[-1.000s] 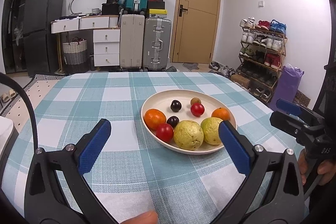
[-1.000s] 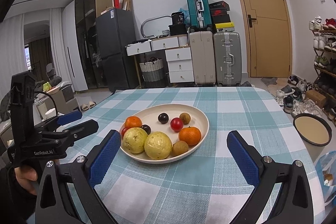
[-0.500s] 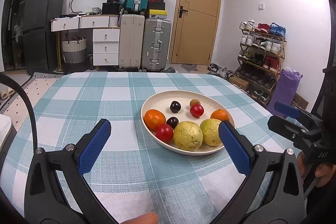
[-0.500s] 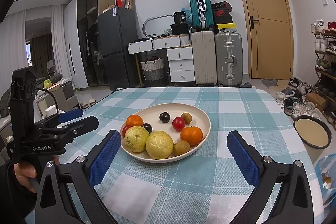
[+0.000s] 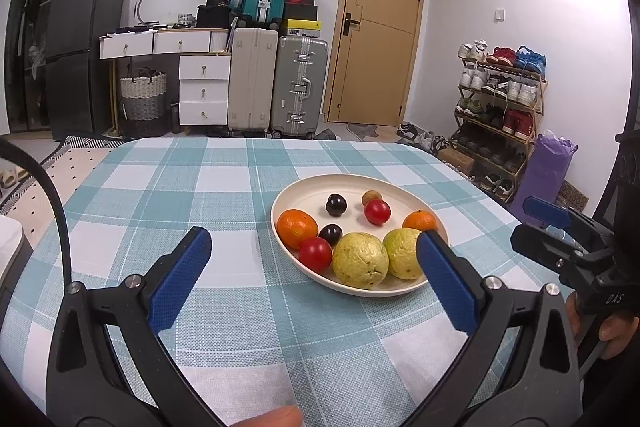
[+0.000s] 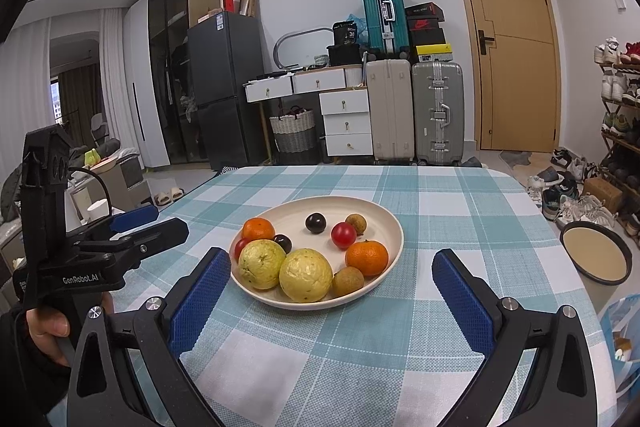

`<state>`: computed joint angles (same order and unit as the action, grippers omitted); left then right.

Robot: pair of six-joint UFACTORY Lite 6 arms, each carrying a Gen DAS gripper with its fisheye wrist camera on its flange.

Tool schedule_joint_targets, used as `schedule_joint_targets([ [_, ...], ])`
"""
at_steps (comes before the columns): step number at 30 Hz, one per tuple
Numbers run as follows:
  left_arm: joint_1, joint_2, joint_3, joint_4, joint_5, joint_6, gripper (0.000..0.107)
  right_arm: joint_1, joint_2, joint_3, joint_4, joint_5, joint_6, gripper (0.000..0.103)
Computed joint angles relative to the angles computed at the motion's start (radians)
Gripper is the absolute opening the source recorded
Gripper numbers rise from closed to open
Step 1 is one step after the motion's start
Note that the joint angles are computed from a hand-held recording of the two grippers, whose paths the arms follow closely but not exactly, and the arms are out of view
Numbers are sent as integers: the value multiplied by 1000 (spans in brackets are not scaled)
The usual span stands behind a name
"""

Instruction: Organize fruits

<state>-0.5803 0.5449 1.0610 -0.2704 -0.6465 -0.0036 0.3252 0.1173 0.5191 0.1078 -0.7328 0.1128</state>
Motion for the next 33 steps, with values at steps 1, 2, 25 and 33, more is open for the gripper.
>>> schedule_joint_targets([
  [1, 1, 0, -1, 2, 0, -1, 102, 1, 1, 0, 2, 0, -2, 103],
  [2, 1, -1, -1, 2, 0, -1, 102, -1, 0, 0, -3, 0, 1, 103],
  [25, 4, -7, -9, 10, -4, -7, 102, 6, 11, 7, 6, -2, -9, 103],
  [33, 5, -7, -10, 11, -5, -8, 102, 6, 10, 8, 6, -1, -9, 103],
])
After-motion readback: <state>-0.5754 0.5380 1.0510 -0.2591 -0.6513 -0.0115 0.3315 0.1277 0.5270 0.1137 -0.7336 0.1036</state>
